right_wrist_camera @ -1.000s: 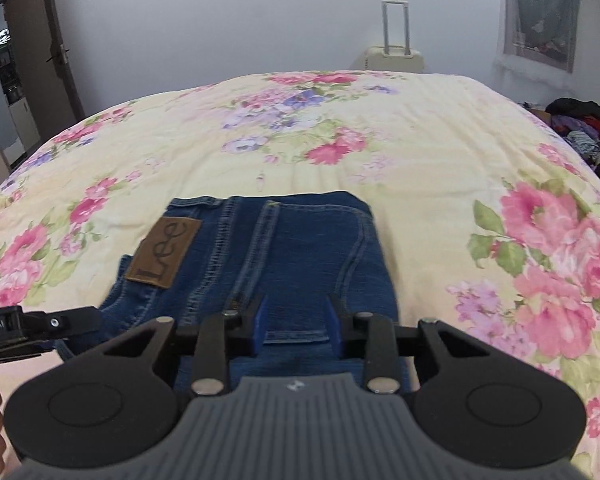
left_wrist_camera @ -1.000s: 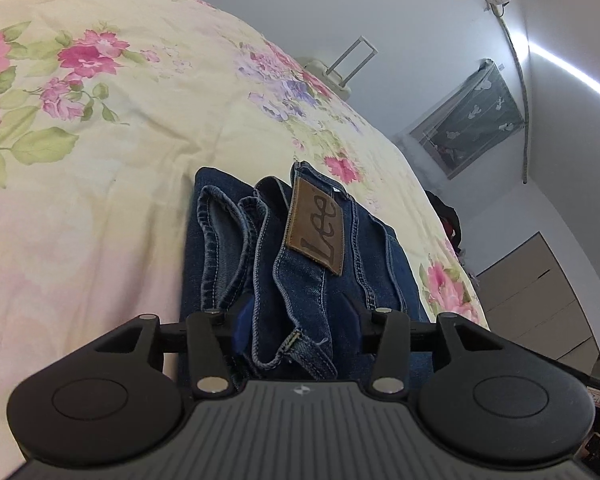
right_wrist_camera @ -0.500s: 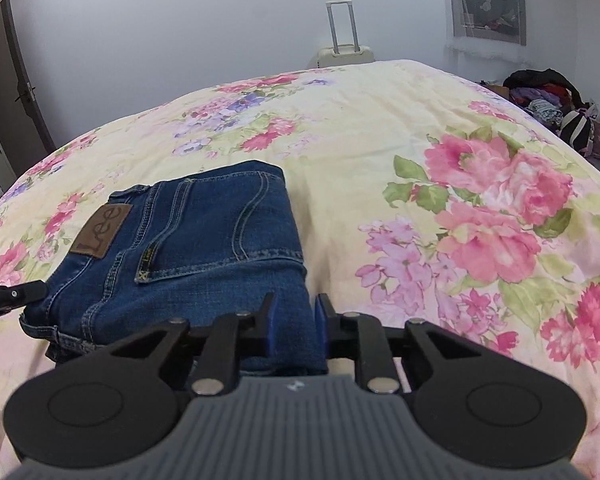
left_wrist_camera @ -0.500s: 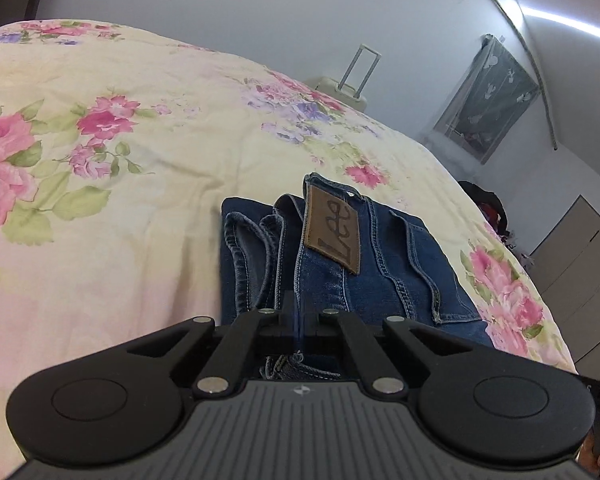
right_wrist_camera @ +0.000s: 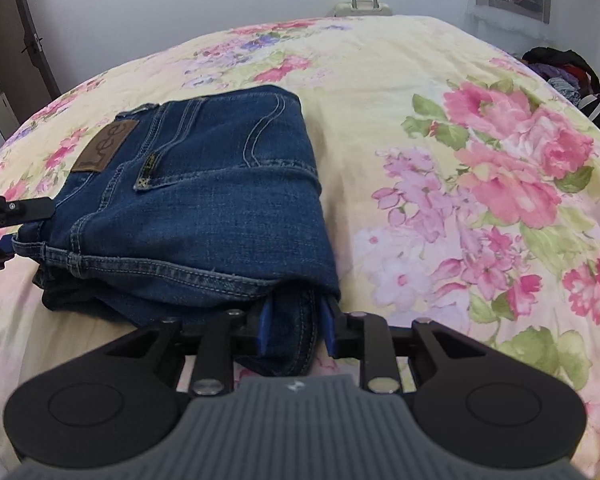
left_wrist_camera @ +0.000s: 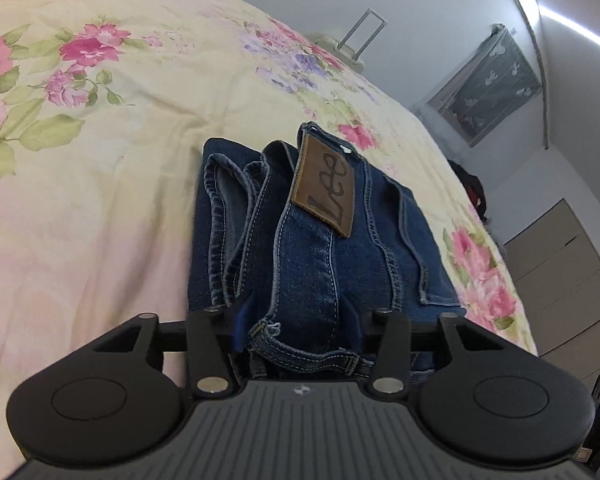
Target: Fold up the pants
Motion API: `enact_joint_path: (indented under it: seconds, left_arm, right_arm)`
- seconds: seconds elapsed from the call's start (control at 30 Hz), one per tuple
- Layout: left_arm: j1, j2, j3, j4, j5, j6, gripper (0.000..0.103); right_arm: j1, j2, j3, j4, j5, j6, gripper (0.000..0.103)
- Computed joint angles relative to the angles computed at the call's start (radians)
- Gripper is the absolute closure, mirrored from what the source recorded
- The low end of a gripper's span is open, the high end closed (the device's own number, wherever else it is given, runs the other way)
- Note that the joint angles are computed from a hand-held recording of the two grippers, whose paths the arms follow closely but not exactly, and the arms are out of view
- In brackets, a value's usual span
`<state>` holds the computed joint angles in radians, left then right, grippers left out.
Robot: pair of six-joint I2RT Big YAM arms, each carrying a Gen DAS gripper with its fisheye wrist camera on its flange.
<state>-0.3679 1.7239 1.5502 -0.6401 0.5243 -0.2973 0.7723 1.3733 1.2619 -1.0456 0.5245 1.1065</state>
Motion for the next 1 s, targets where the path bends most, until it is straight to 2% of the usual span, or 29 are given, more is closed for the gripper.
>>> enact_joint_path:
  seconds: [0.03, 0.07, 0.1, 0.17, 0.23, 0.27, 0.3, 0.37, 0.53, 0.7, 0.77, 0.83, 0.93, 1.0]
  left_arm:
    - [-0.002, -0.005, -0.009, 0.021, -0.006, -0.002, 0.063]
    - [-0.002, -0.017, -0.026, 0.054, -0.016, -0.011, 0.075]
    - [-0.002, -0.038, -0.051, 0.104, -0.024, -0.028, 0.085]
    - [-0.004, -0.079, -0.087, 0.176, -0.054, -0.049, 0.090]
    - [-0.024, -0.119, -0.111, 0.201, -0.179, -0.011, 0.092]
    - [-0.023, -0.123, -0.114, 0.199, -0.192, -0.004, 0.092]
    - [-0.018, -0.111, -0.095, 0.154, -0.183, -0.007, 0.092]
    - [-0.013, -0.085, -0.067, 0.081, -0.177, -0.001, 0.092]
    - [-0.020, -0.076, -0.061, -0.009, -0.209, 0.041, 0.092]
    - [-0.033, -0.074, -0.047, -0.097, -0.241, 0.088, 0.092]
    - [-0.024, -0.067, -0.026, -0.134, -0.233, 0.070, 0.093]
    - [-0.010, -0.060, 0.008, -0.186, -0.233, 0.061, 0.091]
    - [0.022, -0.069, 0.026, -0.167, -0.186, 0.059, 0.090]
    - [0.028, -0.065, 0.047, -0.139, -0.177, 0.075, 0.084]
  right_arm:
    - [-0.005, 0.014, 0.007, -0.004, -0.005, -0.001, 0.081]
    - [-0.010, 0.032, 0.018, -0.016, -0.011, 0.000, 0.083]
    - [-0.009, 0.041, 0.025, -0.026, -0.009, 0.002, 0.091]
    - [0.004, 0.030, 0.025, -0.023, 0.014, -0.013, 0.102]
    - [0.034, 0.013, 0.044, -0.072, 0.079, -0.017, 0.103]
    - [0.052, -0.002, 0.045, -0.091, 0.110, -0.025, 0.103]
    - [0.066, -0.016, 0.044, -0.113, 0.127, -0.031, 0.103]
    - [0.078, -0.042, 0.026, -0.144, 0.103, -0.017, 0.103]
    - [0.077, -0.053, -0.013, -0.145, 0.035, 0.055, 0.103]
    - [0.068, -0.063, -0.035, -0.127, -0.016, 0.067, 0.103]
    - [0.056, -0.066, -0.038, -0.145, -0.088, 0.087, 0.103]
    - [0.060, -0.076, -0.033, -0.173, -0.072, 0.126, 0.103]
    - [0.066, -0.099, -0.025, -0.197, -0.013, 0.154, 0.103]
    - [0.056, -0.122, -0.031, -0.178, 0.030, 0.153, 0.103]
